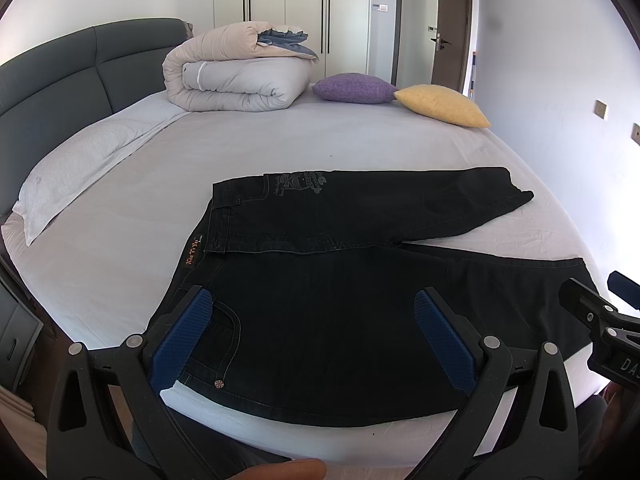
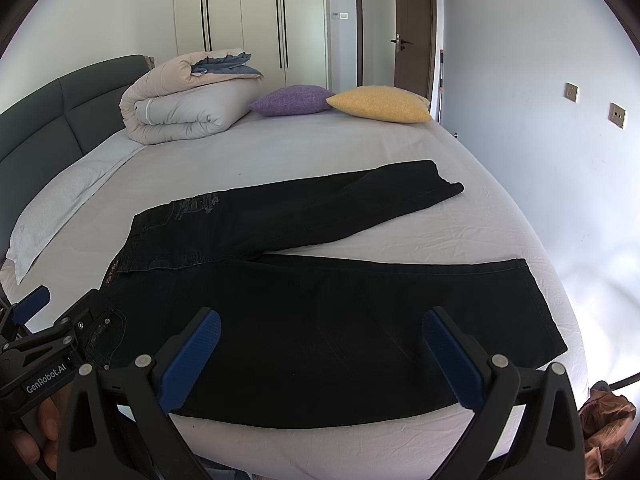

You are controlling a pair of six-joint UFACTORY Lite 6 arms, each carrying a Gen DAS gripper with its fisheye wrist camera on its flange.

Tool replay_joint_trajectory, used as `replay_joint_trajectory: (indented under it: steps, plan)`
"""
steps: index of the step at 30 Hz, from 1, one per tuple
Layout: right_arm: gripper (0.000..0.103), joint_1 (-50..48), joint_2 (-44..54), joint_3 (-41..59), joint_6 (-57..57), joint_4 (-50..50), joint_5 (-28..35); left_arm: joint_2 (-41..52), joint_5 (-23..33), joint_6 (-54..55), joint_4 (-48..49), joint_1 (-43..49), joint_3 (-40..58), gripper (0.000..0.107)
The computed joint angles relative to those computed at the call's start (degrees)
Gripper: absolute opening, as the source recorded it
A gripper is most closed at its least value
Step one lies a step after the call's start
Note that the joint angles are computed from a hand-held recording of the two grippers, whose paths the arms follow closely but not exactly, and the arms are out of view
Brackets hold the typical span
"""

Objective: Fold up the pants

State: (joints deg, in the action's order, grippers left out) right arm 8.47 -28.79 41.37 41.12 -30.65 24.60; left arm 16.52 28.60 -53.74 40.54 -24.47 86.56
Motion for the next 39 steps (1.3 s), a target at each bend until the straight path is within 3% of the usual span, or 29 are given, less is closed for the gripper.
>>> replay_joint_trajectory:
  steps: [26, 31, 39]
  plan:
    - [0.103, -0.51, 0.24, 0.79, -2.61, 2.29, 0.47, -0.47, -1.04, -0.92, 0.9, 0.29, -1.57, 0.103]
    - [0.103, 2.91, 0.85, -0.58, 5.48, -3.92, 0.52, -0.82, -1.47, -1.89, 1.73, 0.25, -2.65, 0.103]
    - [0.103, 3.27, 1.03, -0.57, 6.58, -4.78, 0.72, -1.1, -1.79, -2.91, 2.61, 0.09, -3.53, 0.103]
